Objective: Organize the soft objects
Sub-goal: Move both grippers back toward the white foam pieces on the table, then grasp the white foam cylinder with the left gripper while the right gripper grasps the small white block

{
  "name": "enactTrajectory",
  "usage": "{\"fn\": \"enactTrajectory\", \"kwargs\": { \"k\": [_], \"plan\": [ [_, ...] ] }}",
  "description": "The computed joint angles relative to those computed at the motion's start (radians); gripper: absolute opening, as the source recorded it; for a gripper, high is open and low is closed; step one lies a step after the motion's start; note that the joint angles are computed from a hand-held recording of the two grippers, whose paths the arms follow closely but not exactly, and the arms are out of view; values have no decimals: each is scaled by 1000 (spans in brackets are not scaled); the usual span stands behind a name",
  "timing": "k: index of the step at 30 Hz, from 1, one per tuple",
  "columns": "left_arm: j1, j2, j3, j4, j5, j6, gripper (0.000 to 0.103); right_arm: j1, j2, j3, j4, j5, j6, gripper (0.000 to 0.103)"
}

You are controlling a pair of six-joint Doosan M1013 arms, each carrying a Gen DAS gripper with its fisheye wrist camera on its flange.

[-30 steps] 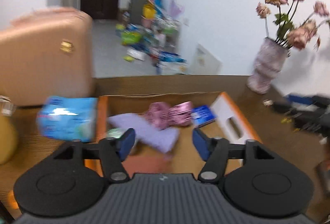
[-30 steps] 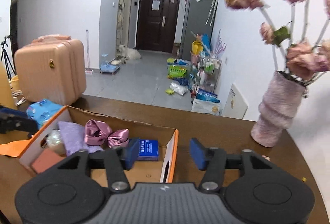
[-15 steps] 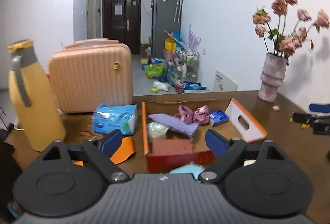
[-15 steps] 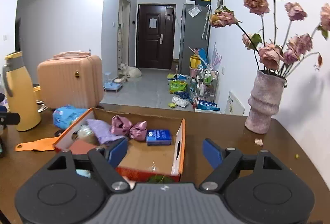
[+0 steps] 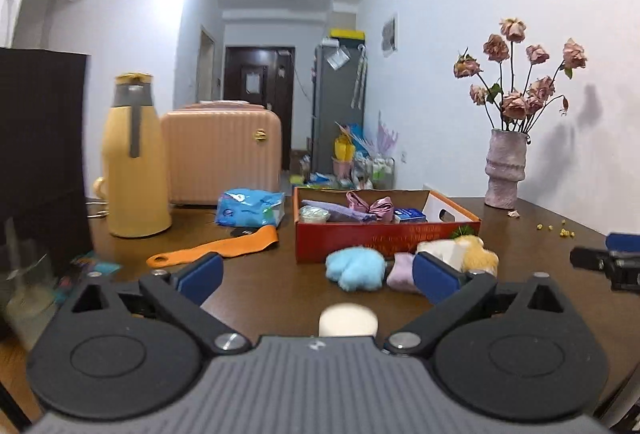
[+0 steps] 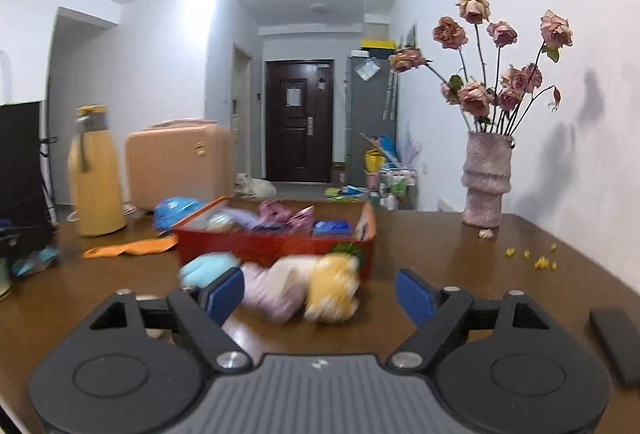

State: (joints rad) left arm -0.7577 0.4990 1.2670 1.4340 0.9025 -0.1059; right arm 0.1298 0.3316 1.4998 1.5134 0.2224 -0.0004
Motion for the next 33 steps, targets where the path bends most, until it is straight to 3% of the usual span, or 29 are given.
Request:
{"fn": "enactTrajectory", "kwargs": {
  "k": [2, 4, 7, 11, 22, 27, 31, 33],
  "plan": [
    [-24, -21, 50, 12, 23, -53, 103, 5, -39, 78, 190, 2, -187, 84],
    [-35, -35, 77, -13, 23, -50, 103, 4, -70, 136, 266, 19, -250, 84],
    [-41, -47, 97, -27, 10, -37, 103, -2, -89, 168, 135, 50, -98, 85],
    [-31, -34, 81, -59, 1, -13, 103, 4, -81, 160, 139, 13, -105, 85],
    [30, 37, -20, -272, -66, 179, 103, 10, 2, 57, -295, 21, 378, 83],
    [62, 93, -108, -354, -98, 293, 99, 14, 63, -39, -508, 56, 603, 79],
    [92, 152, -201, -441, -112, 391, 98, 19, 124, -136, -599, 94, 699, 78],
    [108, 179, -246, -498, -106, 441, 90, 23, 163, -198, -644, 114, 747, 74]
  ]
}}
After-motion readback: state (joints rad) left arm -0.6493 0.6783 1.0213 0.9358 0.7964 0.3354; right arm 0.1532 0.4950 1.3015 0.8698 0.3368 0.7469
